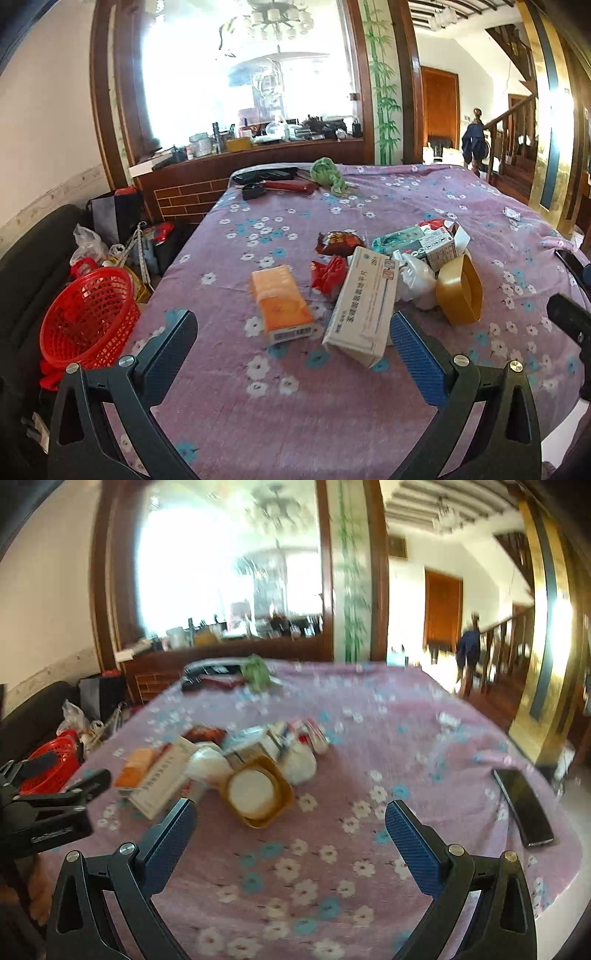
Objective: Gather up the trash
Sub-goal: 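Move both tools toward the pile of trash on the table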
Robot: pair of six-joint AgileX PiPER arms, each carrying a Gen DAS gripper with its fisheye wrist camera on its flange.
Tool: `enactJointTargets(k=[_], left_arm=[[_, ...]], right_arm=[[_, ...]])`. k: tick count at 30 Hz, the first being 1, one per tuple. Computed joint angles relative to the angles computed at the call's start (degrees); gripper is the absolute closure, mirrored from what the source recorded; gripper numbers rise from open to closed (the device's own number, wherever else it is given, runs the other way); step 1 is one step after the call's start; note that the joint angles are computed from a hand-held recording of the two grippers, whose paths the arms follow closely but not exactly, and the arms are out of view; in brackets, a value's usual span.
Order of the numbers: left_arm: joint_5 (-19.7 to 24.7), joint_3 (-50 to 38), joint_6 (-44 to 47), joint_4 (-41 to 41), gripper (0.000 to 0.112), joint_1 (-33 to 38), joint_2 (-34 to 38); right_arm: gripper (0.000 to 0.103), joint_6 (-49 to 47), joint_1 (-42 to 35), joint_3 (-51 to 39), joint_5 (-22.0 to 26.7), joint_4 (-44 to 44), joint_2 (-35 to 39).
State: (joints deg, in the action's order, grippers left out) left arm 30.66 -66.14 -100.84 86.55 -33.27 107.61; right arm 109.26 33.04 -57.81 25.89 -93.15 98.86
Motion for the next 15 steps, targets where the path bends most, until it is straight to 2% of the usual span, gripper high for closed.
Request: enactJointTargets(k=[1,4,8,11,15], left_arm=[[0.74,1.06,-2.11,1.58,0.009,-0.05,-0.27],[2.44,3.94,-6.65,5.66,0.009,-0.05,-1.19],[1.87,6.42,-9.84,7.95,0.009,0.78,-2.10],[3.17,8.03,-12.62,9.99,0.009,0.70,-2.13],[1.72,9.16,-14.06,10.88,0.009,1.64,-2.37]], right_arm=[[0.000,-1.40,0.73,-0.48,0.21,1.46,0.40],[0.000,-2.26,0.75,-0.27,-3.25,2.56,0.09],[0.000,-7.42,2.27,-1.73,-0.30,7.66,1.46],[0.000,-13.07,2.71,-3.47,0.89,12.96,2.74],[0.000,-16.34,3.10,-4.34,1.78,16.08,3.54]])
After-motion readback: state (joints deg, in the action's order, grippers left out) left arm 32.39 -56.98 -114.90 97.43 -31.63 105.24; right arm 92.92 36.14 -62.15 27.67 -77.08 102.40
